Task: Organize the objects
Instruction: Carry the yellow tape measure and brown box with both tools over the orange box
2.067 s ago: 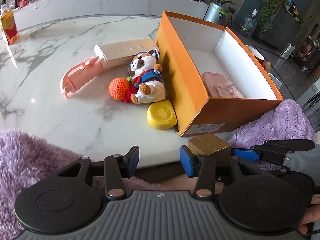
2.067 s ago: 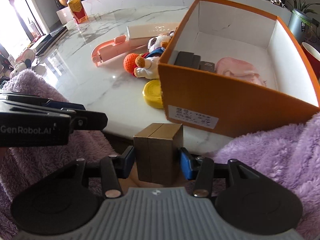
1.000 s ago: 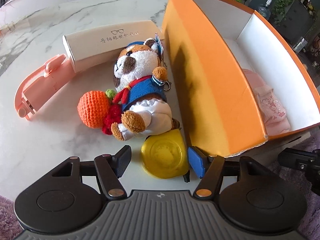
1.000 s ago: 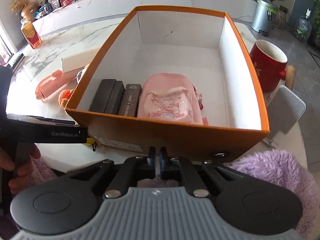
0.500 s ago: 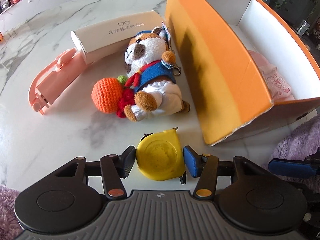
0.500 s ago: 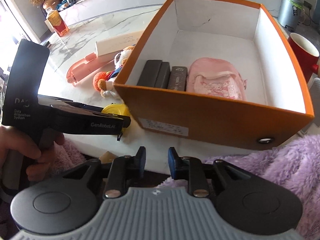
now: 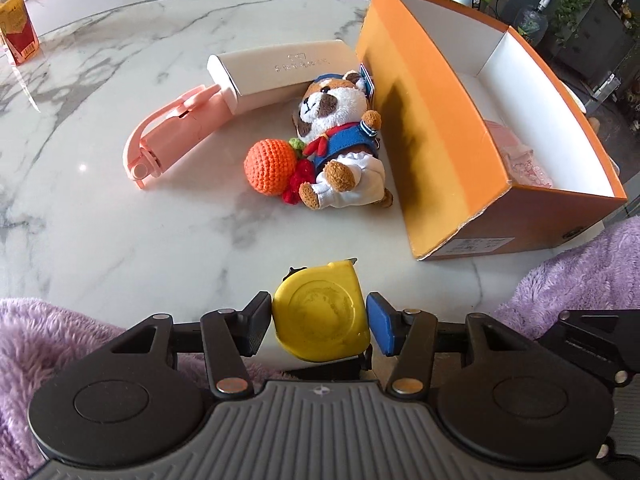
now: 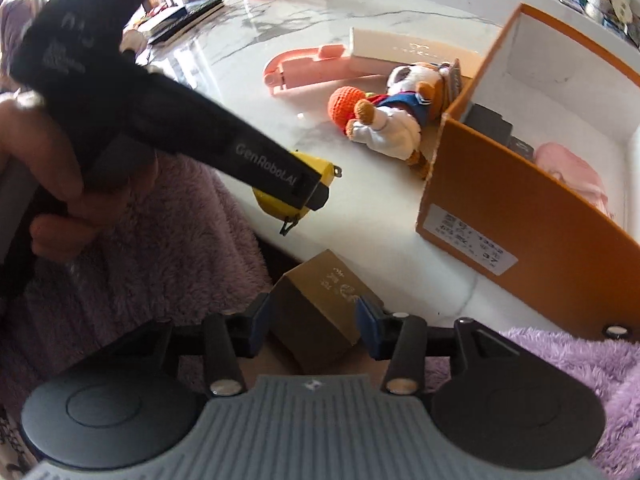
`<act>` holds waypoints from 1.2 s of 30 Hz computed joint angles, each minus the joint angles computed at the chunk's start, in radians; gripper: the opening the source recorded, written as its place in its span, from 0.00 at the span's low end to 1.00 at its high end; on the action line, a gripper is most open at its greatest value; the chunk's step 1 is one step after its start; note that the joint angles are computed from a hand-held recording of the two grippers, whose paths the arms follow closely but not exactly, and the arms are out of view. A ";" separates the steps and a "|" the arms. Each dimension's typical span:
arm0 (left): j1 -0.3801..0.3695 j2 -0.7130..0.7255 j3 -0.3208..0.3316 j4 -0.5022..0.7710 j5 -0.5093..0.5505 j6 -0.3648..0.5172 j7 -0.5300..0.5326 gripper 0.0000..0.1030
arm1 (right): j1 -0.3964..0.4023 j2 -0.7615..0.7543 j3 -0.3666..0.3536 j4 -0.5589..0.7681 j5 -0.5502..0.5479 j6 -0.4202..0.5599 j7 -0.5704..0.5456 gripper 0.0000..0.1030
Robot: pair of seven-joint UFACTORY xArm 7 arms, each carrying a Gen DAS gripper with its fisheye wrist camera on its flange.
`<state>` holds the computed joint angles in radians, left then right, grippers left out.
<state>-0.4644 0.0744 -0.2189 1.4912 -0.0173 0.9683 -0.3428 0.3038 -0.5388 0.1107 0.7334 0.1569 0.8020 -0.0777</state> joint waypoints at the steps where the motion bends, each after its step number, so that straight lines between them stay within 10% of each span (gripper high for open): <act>1: 0.001 -0.008 0.001 -0.004 -0.004 -0.004 -0.005 0.59 | -0.001 0.004 0.017 0.001 -0.031 0.004 -0.013 0.50; 14: 0.013 -0.048 0.001 -0.010 -0.019 -0.037 -0.010 0.59 | 0.005 0.027 0.111 -0.031 -0.269 -0.049 -0.043 0.55; 23: 0.018 -0.064 -0.005 0.016 -0.158 -0.083 0.049 0.59 | -0.015 -0.081 -0.011 0.004 -0.068 0.014 0.082 0.51; 36: -0.066 0.238 -0.032 0.451 -0.168 -0.078 0.151 0.59 | -0.259 -0.160 -0.107 0.161 -0.061 0.062 0.219 0.50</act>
